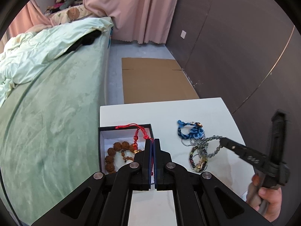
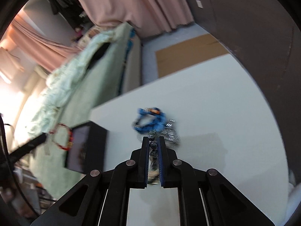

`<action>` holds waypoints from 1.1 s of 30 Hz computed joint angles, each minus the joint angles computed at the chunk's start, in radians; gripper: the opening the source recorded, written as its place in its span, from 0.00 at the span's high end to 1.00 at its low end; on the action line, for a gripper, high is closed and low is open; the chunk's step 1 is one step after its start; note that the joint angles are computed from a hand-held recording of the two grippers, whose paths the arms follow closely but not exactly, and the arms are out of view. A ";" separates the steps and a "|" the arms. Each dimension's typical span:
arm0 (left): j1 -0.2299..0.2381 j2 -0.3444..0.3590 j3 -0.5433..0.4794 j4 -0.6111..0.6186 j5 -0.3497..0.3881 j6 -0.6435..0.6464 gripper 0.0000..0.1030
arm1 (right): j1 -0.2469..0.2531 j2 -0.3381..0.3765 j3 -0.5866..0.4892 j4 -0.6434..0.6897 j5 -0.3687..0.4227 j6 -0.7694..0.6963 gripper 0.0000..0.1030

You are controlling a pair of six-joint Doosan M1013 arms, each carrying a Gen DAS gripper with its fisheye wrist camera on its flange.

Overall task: Organize jewelry
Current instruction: 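Carry red string bracelet into box with left tool while right tool grasps grey bracelet, then lower the grey bead bracelet into the box and open the right tool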

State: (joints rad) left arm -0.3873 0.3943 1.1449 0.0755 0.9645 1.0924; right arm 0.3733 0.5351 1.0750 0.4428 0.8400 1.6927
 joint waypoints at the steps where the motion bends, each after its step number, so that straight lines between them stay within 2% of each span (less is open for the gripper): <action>1: 0.008 -0.004 0.010 -0.036 -0.022 0.016 0.99 | 0.000 -0.004 0.005 0.037 -0.016 -0.029 0.90; 3: 0.020 -0.005 0.020 -0.081 -0.034 0.032 0.98 | 0.005 -0.003 0.005 0.095 -0.035 -0.070 0.90; 15: 0.056 -0.026 0.081 -0.109 -0.062 -0.010 0.97 | 0.026 0.006 0.002 0.395 -0.093 -0.307 0.90; 26: 0.077 -0.058 0.142 -0.122 -0.068 -0.021 0.97 | 0.067 0.061 -0.090 0.418 -0.032 -0.330 0.90; 28: 0.081 -0.065 0.149 -0.122 -0.072 -0.023 0.94 | 0.074 0.073 -0.109 0.406 -0.021 -0.321 0.90; 29: 0.083 -0.069 0.154 -0.120 -0.076 -0.027 0.84 | 0.076 0.077 -0.114 0.404 -0.017 -0.318 0.90; 30: 0.084 -0.075 0.160 -0.118 -0.084 -0.032 0.63 | 0.079 0.082 -0.123 0.395 -0.011 -0.313 0.90; 31: 0.085 -0.080 0.166 -0.113 -0.093 -0.038 0.50 | 0.082 0.085 -0.128 0.385 -0.009 -0.307 0.90; 32: 0.085 -0.087 0.174 -0.102 -0.105 -0.051 0.27 | 0.086 0.090 -0.137 0.363 -0.005 -0.293 0.90; 33: 0.084 -0.097 0.185 -0.079 -0.127 -0.075 0.17 | 0.089 0.095 -0.146 0.343 -0.002 -0.281 0.90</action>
State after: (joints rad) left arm -0.3034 0.2971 1.3304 -0.0036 0.8378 1.0173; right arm 0.4623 0.6298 0.9292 0.7861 0.8380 1.4118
